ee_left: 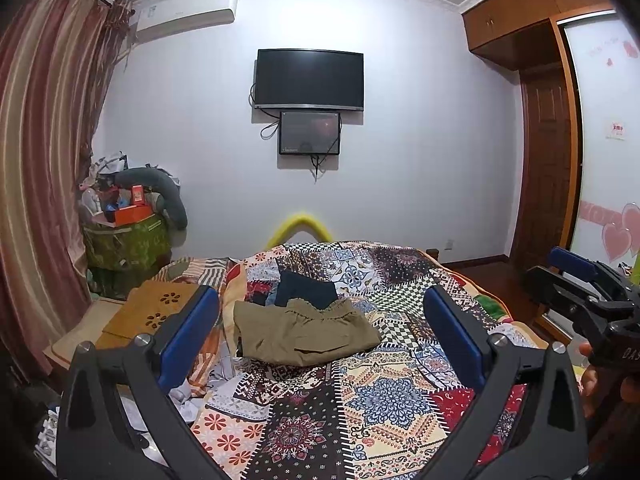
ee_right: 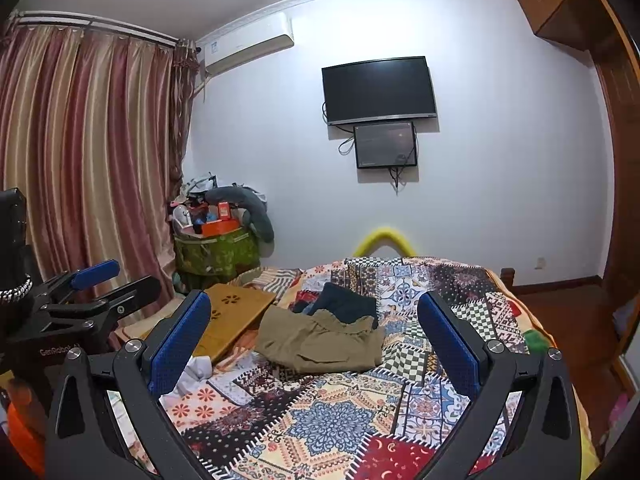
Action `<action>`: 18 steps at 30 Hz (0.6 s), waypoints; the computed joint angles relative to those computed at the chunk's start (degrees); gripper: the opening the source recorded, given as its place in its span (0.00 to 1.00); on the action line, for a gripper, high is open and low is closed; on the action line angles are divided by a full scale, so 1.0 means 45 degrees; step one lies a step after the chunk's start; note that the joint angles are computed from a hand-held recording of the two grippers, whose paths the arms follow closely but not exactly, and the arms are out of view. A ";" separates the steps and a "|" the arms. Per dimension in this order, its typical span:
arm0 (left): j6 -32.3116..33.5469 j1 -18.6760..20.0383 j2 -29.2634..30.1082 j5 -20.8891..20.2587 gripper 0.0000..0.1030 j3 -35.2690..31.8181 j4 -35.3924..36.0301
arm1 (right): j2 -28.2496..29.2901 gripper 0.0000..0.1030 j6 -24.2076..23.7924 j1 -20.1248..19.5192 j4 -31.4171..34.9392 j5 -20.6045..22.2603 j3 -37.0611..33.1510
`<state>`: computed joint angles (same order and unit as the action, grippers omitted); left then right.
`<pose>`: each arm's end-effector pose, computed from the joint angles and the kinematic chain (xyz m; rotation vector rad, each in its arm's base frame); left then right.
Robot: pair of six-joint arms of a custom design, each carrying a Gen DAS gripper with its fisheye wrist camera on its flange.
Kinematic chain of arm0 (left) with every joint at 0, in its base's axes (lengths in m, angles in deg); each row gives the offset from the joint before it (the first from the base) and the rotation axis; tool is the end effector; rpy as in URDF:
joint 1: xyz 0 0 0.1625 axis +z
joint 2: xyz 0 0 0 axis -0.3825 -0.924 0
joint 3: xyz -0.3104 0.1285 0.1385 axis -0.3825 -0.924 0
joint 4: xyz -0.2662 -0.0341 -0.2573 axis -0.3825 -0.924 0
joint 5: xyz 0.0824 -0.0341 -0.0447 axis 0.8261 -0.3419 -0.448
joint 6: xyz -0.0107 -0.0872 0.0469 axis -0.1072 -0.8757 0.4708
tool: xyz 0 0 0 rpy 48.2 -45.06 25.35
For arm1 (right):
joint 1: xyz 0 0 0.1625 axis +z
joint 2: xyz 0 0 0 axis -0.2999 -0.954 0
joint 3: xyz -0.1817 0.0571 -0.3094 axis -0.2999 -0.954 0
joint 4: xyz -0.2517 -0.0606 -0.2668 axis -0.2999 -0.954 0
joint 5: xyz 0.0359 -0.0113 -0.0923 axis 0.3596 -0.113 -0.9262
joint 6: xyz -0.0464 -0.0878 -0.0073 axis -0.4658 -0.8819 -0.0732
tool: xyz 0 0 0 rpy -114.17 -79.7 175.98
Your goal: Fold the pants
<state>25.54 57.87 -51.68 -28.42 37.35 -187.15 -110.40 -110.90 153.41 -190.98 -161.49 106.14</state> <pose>-0.3180 -0.4501 0.3368 1.3195 2.2633 -1.3158 0.4105 -0.3319 0.2923 0.4118 -1.8780 1.6153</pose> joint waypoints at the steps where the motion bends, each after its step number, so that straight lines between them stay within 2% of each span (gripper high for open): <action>1: 0.0014 -0.0007 -0.0004 0.0016 1.00 0.0025 -0.0014 | -0.0010 1.00 0.0015 0.0000 0.0022 0.0000 0.0016; 18: 0.0113 -0.0101 -0.0119 -0.0113 1.00 0.0108 0.0108 | 0.0000 1.00 0.0139 0.0032 -0.0090 -0.0118 0.0064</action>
<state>26.05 57.42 -52.21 -28.93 37.84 -186.66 -110.40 -110.28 153.55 -191.39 -162.02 106.43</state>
